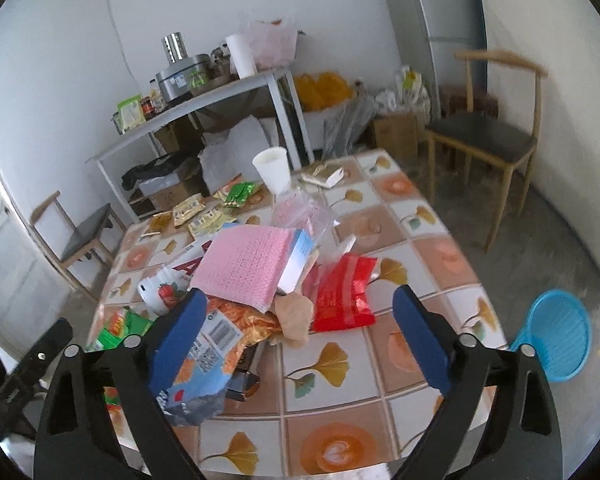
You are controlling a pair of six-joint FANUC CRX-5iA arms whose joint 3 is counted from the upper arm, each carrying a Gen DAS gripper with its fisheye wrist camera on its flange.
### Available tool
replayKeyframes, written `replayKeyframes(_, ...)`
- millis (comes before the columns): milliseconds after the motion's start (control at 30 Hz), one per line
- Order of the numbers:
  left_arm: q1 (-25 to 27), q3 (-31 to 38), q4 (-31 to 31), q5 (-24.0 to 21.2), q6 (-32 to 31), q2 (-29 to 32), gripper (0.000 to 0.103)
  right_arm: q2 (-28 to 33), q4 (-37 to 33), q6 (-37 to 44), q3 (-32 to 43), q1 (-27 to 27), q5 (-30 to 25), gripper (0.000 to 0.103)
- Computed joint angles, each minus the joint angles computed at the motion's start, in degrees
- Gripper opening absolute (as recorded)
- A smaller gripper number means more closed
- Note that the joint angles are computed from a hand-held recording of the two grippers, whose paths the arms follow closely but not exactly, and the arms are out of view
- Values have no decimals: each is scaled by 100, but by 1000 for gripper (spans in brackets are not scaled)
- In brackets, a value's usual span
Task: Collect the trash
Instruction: 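Reach the right gripper to the pink sponge while the left gripper reaches a yellow snack wrapper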
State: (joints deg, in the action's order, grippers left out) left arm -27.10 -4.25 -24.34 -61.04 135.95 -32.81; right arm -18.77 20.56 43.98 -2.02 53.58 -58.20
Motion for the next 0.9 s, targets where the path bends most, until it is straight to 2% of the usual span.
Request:
replayKeyframes(100, 496, -110, 520, 178, -450, -31, 94, 106, -552, 244, 207, -261, 51, 86)
replayKeyframes(333, 1300, -67, 1221, 216, -1273, 38, 94, 327, -1449, 615, 526, -746, 8, 83)
replayKeyframes(400, 1827, -74, 1786, 259, -1866, 61, 94, 384, -1589, 666, 615, -842, -27, 83)
replayKeyframes(500, 3050, -107, 3322, 215, -3114, 208, 94, 451, -1780, 774, 680, -993, 23, 83)
replayKeyframes(567, 3850, -49, 4573, -98, -3963, 560, 94, 536, -2013, 897, 789, -1141, 51, 83)
replayKeyframes(633, 4212, 120, 5157, -316, -4302, 965, 94, 612, -2157, 1002, 891, -1235, 48, 83)
replayKeyframes(667, 4295, 319, 5168, -418, -4397, 1243, 94, 670, -2222, 1072, 965, -1294, 41, 83)
replayKeyframes(800, 4228, 1092, 4556, -661, -4472, 2227, 94, 853, -2513, 1303, 1197, -1561, 103, 83)
replayKeyframes(900, 4231, 1549, 4396, -826, -4531, 3006, 89, 1018, -2839, 1470, 1413, -1820, 63, 83)
